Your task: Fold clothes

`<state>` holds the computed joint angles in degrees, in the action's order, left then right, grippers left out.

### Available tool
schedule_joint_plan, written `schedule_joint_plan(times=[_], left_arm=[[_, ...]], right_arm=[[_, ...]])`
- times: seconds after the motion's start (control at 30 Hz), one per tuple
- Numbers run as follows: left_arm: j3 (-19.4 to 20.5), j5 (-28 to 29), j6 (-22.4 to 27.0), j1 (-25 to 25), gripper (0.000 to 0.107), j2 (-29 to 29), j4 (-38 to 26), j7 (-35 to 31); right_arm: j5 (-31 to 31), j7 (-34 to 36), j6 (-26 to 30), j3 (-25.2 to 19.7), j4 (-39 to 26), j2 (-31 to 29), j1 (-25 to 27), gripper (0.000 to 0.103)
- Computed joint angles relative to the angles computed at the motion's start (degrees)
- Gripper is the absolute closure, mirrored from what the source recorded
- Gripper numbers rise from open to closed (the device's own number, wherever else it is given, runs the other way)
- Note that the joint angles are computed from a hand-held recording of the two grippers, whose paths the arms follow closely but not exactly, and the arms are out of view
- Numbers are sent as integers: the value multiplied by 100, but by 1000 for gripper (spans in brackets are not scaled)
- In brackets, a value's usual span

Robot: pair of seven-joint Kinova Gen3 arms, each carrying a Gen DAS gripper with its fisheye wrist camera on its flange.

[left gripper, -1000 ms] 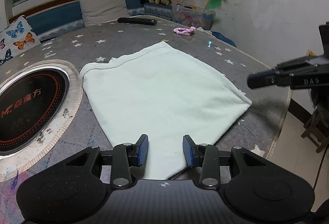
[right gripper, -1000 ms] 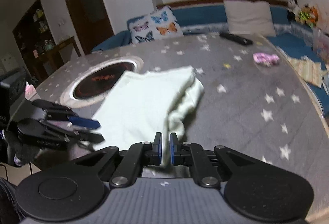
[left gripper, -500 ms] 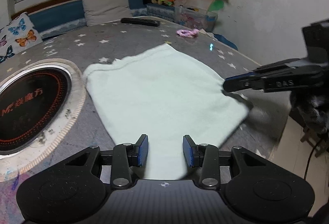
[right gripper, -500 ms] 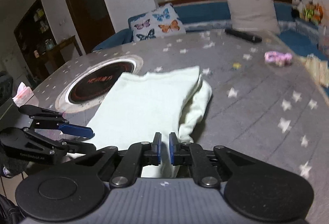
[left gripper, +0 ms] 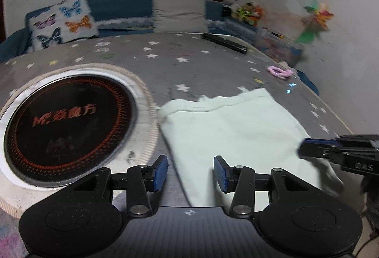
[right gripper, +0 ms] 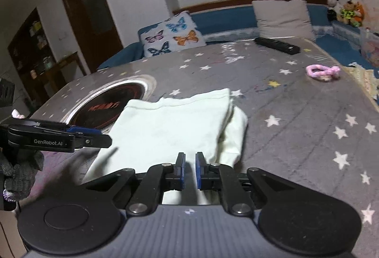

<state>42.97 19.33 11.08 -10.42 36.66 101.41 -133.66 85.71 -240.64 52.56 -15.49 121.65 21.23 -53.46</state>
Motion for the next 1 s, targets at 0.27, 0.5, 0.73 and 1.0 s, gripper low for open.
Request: schedule_joint_plan(times=[0.27,0.5,0.73,1.0], left_arm=[[-290,157,143,172,51,24,-204,418],[-584,345,513,435,51,103,-466,457],[-725,597,582,563,52,72,-488,331],[-245,802,781,-47,51,-59,-52,-677]], right_arm=[[-429,83,474,127,-305,216,-185,55],[-279,-580,23,216,-91,127,-22,48],[75,-1233,-202,103,102,91,196,48],[26,-1151,-157,67,59,123,212,48]])
